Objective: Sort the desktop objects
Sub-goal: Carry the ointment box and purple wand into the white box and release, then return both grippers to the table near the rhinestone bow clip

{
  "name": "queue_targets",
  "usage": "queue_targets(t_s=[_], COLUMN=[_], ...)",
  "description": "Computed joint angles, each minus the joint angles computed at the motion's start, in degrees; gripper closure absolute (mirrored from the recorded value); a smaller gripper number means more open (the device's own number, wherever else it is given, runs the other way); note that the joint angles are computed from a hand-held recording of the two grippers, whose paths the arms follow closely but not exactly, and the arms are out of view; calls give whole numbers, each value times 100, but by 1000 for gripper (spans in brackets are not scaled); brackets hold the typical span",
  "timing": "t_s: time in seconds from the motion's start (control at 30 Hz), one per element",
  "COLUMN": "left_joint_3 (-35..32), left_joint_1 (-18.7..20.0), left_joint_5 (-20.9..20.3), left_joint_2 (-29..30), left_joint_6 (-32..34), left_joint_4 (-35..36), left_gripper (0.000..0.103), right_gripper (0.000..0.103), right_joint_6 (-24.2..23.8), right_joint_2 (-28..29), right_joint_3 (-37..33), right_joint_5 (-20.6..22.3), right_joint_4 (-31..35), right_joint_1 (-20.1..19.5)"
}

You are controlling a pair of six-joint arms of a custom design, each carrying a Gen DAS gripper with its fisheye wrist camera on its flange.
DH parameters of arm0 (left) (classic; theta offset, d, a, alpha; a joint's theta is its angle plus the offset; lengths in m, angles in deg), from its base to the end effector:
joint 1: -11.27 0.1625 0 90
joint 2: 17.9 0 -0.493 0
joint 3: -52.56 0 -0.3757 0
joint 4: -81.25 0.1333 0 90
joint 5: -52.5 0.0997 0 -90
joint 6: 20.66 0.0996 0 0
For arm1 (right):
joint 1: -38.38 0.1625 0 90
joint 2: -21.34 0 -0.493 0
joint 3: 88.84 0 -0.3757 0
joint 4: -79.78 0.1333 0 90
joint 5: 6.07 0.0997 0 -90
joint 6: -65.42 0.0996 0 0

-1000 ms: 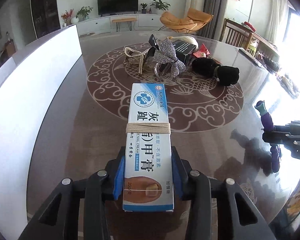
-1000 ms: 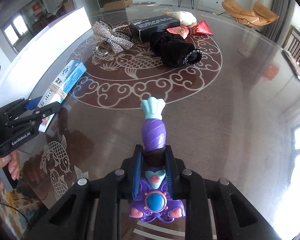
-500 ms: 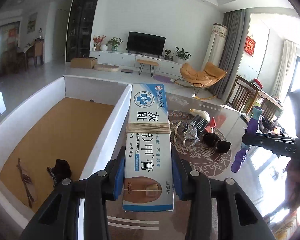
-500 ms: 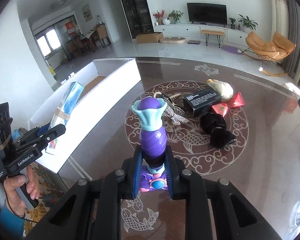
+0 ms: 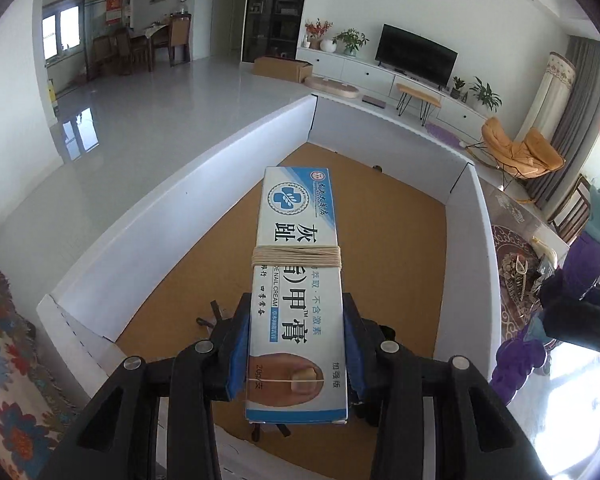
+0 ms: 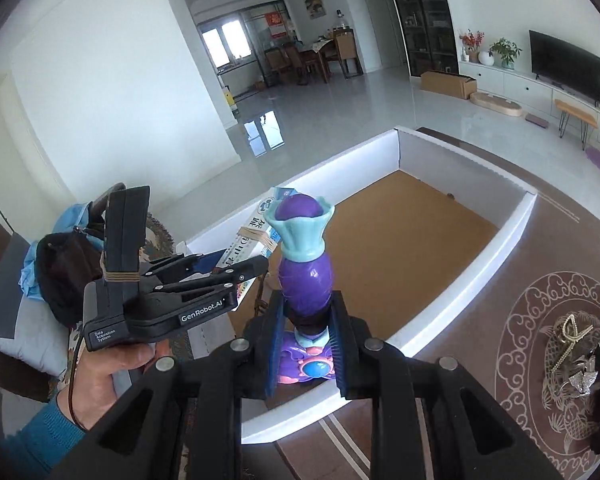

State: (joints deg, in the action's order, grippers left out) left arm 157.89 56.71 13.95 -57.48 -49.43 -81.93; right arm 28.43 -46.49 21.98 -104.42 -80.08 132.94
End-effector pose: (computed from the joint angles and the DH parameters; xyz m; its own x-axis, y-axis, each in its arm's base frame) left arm -0.2994 -0.6050 0.0854 -0.7863 -0.0199 -0.6175 0.3620 0.7951 -0.4866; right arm 0.1657 -0.5830 0.3200 -0.7493 -0.5456 0.3754 -0.6532 0.7023 -0.2831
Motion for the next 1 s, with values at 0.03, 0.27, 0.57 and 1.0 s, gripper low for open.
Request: queue_targets(t_s=[0.03,0.27,0.57,1.0], left_joint_3=[-130,-123,217,-1885], left_joint_1=[73,105,-535,-1158], left_joint_5=[-31,355,48,-2072], left_joint_2=[44,182,492,2582], left_joint_6=[-226,-600,186,1220], left_joint_4=[416,561,-1065,198], left_gripper=[62,23,23,0], right_gripper=[81,23,0,0], right_joint_6=[53,459,-210,-1378], right_joint_2=[213,996,-69,-1420], right_joint_3=[-104,-617,492,1174], right_joint_5=[-191,-669,198,-629], right_joint_4=[23,-282,-2648,-3287], right_joint_1=[51,73,-679,-3831])
